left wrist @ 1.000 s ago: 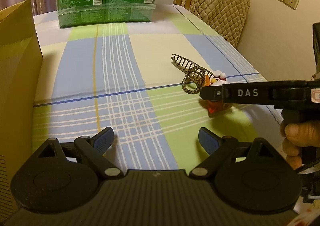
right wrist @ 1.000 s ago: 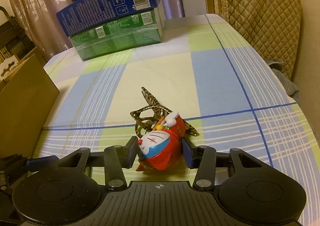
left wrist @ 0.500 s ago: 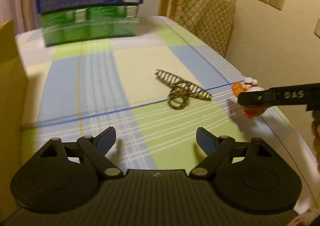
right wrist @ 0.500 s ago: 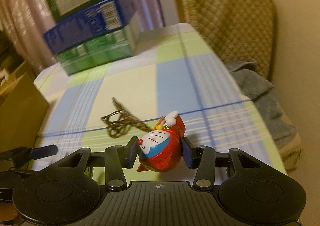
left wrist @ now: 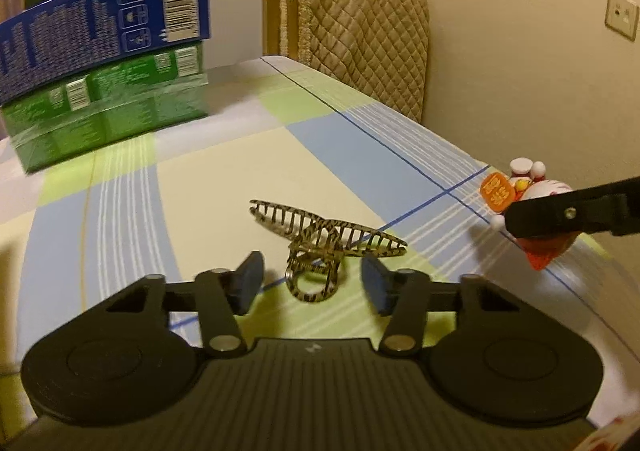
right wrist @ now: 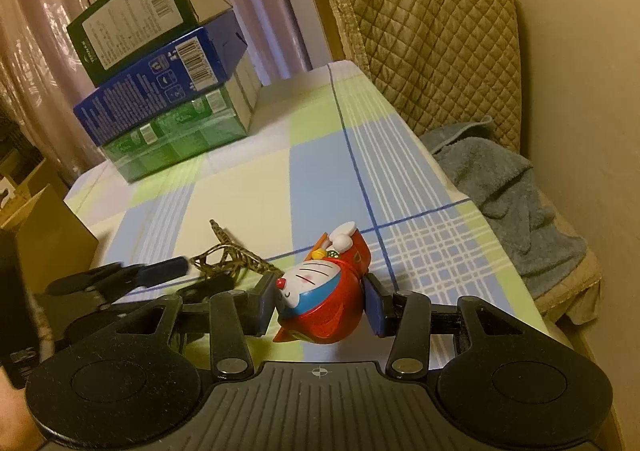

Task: Organize rigid objects
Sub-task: 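Grasp the red Doraemon toy with the right tool while the left tool grasps the wire clip, then lift the wire clip with the left tool while the right tool carries the toy toward the box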

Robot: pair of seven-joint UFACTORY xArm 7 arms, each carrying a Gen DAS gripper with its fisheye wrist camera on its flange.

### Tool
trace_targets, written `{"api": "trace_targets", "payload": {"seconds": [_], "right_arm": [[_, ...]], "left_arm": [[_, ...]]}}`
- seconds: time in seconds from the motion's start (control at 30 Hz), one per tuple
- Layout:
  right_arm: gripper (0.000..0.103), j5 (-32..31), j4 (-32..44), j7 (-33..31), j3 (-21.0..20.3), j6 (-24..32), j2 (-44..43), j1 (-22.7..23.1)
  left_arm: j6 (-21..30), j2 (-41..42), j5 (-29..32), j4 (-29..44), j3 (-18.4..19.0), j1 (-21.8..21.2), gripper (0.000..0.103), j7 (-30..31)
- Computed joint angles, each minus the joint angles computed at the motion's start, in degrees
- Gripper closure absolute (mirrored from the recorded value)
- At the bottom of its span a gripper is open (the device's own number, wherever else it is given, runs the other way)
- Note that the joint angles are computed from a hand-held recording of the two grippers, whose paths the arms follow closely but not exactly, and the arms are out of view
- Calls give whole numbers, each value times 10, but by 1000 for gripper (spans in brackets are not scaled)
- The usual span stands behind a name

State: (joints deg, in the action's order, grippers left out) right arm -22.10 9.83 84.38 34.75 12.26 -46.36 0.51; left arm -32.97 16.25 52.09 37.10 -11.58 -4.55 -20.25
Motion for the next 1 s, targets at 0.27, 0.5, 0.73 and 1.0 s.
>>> {"api": "trace_targets", "payload": {"seconds": [0.27,0.5,0.73,1.0], "right_arm": [[61,1,1,1,-2,0,7,-2],[61,0,4,5,0,10,3,6],[61,11,11,28,6,40,-18,52],[61,27,12,74,12,102,-70,131]], "left_arm": [[12,13,-37,12,-8,-18,77,48],[24,-50,-7,-52,-4,0,78,18],[11,-156,77,-157,56,7,78,-29],[-23,-214,36,-237,89,-16,77,62]]}}
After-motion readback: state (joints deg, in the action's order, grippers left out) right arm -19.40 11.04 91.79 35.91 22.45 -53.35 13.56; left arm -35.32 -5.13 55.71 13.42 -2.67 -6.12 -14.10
